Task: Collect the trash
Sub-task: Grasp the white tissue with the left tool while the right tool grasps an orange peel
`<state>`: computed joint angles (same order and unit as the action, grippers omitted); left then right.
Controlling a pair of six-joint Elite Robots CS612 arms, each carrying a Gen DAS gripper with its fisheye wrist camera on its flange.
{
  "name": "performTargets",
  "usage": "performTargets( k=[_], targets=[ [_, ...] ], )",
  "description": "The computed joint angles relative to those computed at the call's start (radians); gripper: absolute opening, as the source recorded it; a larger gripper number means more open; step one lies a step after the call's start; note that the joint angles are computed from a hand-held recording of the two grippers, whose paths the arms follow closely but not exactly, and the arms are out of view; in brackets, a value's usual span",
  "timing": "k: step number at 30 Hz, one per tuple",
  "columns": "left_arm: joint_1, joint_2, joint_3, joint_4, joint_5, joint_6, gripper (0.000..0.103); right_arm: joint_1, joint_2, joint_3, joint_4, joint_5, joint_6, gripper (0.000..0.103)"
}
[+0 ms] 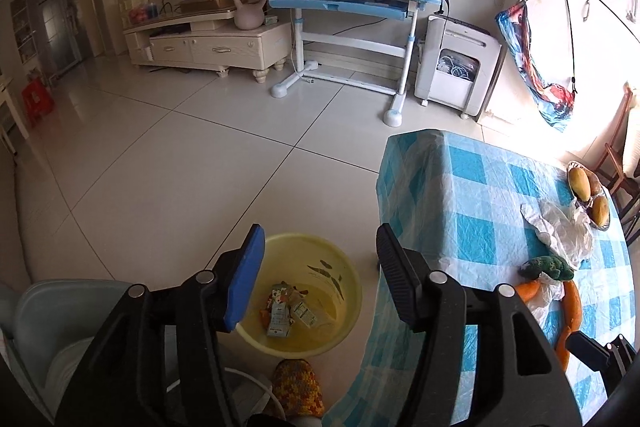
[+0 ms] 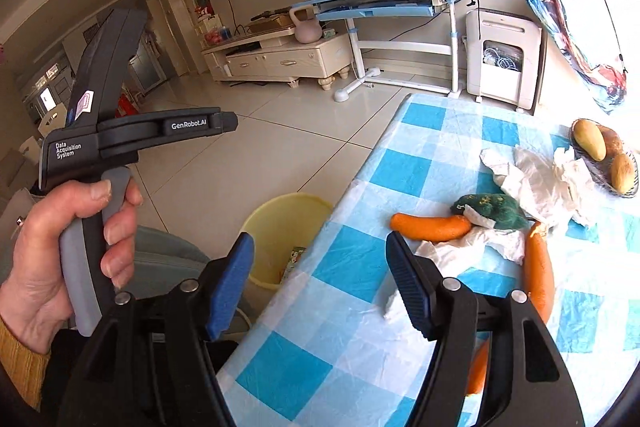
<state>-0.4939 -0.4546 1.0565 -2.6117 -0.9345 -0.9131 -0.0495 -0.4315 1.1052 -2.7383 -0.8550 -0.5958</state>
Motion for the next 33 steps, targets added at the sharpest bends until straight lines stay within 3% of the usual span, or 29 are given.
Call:
performTargets(
  k=[5, 9, 14, 19, 23, 25, 30, 33],
  targets=[
    [-0.023, 0.019, -0.045, -0.019, -0.018, 0.0, 0.072, -0.043, -0.022, 0.058, -0.105, -0.069, -0.03, 0.07],
    [-0.038, 0.066, -0.129, -0.005, -0.071, 0.021, 0.072, -0.072, 0.004, 0.05, -0.173, -0.125, 0.061, 0.07],
    [-0.06, 0.154, -0.289, 0.094, -0.085, 0.188, 0.072, -0.081, 0.032, -0.012, -0.108, -0.139, 0.143, 0.06],
    [-0.075, 0.245, -0.454, 0.192, -0.021, 0.41, 0.072, -0.085, 0.063, -0.083, -0.025, -0.133, 0.167, 0.051],
    [-0.068, 0.301, -0.566, 0.283, -0.048, 0.461, 0.07, -0.08, 0.084, -0.129, 0.026, -0.124, 0.173, 0.048],
    [-0.064, 0.307, -0.583, 0.295, -0.071, 0.47, 0.067, -0.08, 0.084, -0.125, 0.018, -0.122, 0.177, 0.048],
    [-0.068, 0.277, -0.527, 0.223, -0.116, 0.537, 0.063, -0.077, 0.075, -0.113, 0.074, -0.115, 0.117, 0.047],
    [-0.065, 0.265, -0.509, 0.249, -0.185, 0.548, 0.056, -0.071, 0.067, -0.105, 0.143, -0.102, 0.066, 0.039]
  ],
)
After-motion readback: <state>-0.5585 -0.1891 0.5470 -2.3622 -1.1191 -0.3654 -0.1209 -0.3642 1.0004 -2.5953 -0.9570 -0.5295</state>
